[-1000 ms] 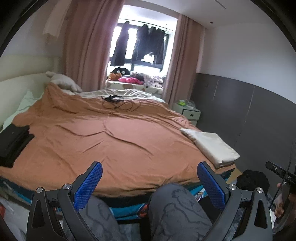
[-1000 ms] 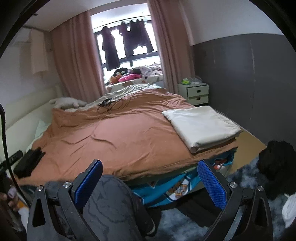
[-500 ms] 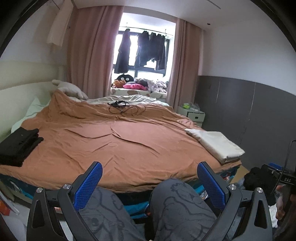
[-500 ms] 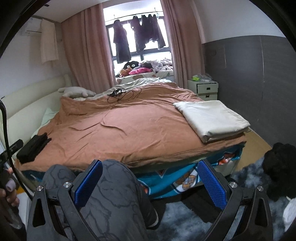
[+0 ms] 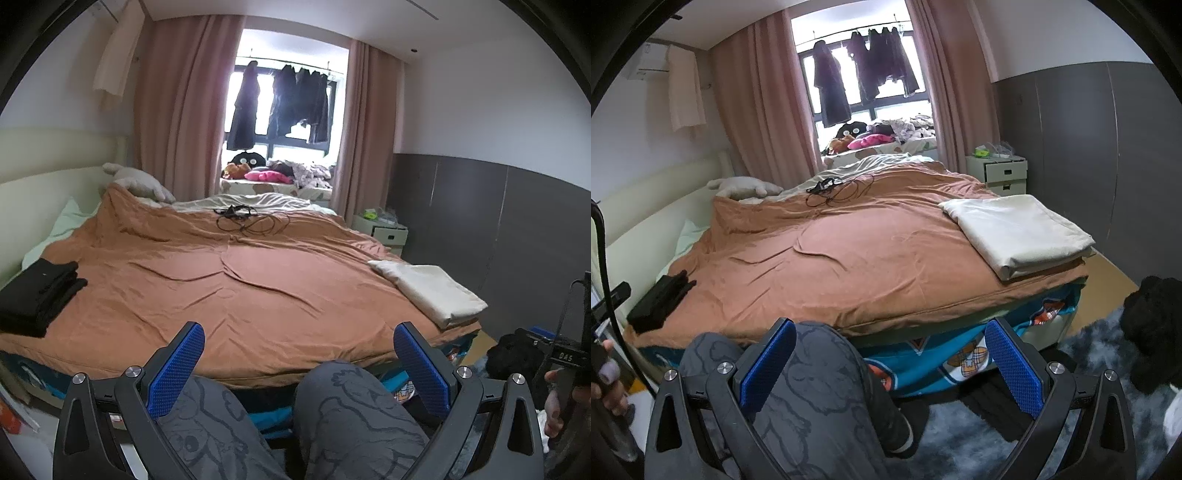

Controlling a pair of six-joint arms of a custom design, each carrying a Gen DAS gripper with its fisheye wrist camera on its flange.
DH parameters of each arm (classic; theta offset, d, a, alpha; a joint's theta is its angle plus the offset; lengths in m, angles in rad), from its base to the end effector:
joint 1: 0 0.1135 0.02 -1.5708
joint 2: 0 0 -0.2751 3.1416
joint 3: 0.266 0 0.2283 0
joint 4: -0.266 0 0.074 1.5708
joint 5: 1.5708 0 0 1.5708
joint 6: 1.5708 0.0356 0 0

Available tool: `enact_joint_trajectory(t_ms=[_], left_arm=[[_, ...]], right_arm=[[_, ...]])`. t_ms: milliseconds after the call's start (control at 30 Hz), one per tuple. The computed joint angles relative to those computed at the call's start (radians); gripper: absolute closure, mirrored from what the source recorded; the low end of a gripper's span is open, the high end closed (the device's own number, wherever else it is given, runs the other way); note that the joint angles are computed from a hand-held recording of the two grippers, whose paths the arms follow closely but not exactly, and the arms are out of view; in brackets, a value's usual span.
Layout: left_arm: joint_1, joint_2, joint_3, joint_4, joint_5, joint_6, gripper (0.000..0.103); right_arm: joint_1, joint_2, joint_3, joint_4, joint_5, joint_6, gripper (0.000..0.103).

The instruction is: Fold large clothes

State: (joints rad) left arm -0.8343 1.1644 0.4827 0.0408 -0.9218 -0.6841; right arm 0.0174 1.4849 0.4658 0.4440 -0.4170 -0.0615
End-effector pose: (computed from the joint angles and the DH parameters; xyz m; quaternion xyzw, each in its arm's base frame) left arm 0.1531 -0.1266 0.2169 -0.1388 0.8133 0.0119 0.5650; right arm 0.2521 0.0188 0.1735 -0.1327 0.8550 0.1715 0.4711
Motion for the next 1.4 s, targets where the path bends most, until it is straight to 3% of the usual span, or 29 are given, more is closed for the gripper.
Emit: enact_joint_trajectory(t_ms=[1400], left_arm=[[0.066,0.007,-0.021,0.044,0.005,0.041,0.000]], right_arm=[[0.049,0.057,0.043,0.008,0.045,0.027,0.000]])
